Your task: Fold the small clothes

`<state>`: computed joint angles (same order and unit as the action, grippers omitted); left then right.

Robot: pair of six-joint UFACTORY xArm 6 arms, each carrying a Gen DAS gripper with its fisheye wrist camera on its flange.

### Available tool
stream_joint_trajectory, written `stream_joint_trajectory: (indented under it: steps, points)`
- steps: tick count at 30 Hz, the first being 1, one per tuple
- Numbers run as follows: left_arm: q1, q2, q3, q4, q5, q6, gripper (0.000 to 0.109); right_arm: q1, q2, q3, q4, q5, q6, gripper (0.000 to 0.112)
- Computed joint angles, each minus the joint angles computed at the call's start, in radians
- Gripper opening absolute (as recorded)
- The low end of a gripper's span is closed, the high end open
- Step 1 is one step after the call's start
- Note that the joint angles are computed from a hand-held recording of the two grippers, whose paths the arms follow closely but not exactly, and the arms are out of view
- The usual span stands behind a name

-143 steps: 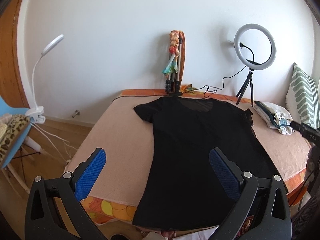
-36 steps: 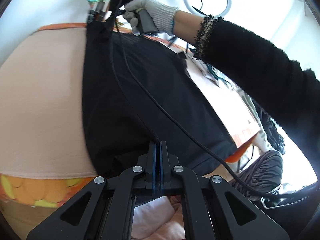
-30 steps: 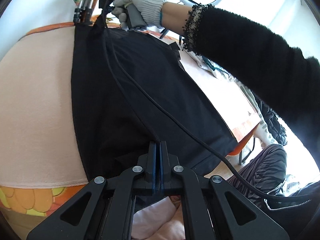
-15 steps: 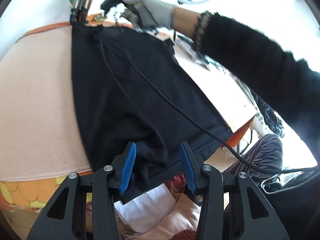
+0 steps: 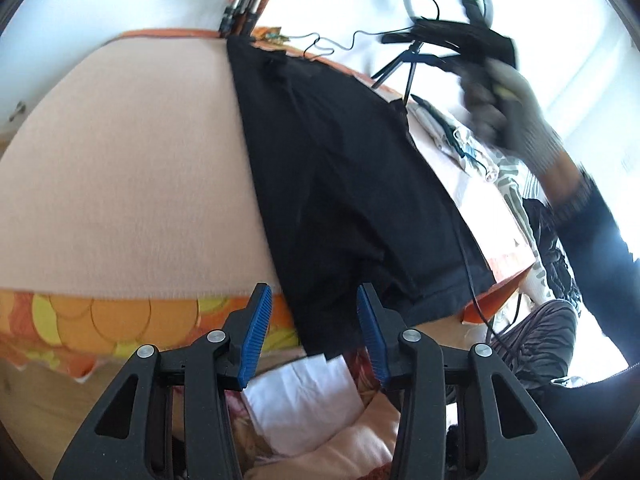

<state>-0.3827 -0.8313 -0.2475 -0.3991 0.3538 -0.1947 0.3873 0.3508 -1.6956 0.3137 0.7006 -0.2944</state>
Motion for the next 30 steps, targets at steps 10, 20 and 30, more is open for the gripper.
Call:
stream_joint_trajectory:
  steps: [10, 20, 30]
  points:
    - [-0.021, -0.02, 0.032, -0.094, 0.006, 0.037, 0.041, 0.016, -0.464, 0.667, 0.304, 0.022, -0.261, 0.055]
    - [-0.042, 0.022, 0.026, -0.276, 0.007, 0.13, 0.023, 0.047, -0.518, 0.824, 0.416, 0.098, -0.326, 0.043]
    - [-0.059, -0.033, 0.068, -0.074, -0.051, 0.002, 0.001, 0.078, -0.485, 0.82, 0.446, 0.147, -0.35, 0.007]
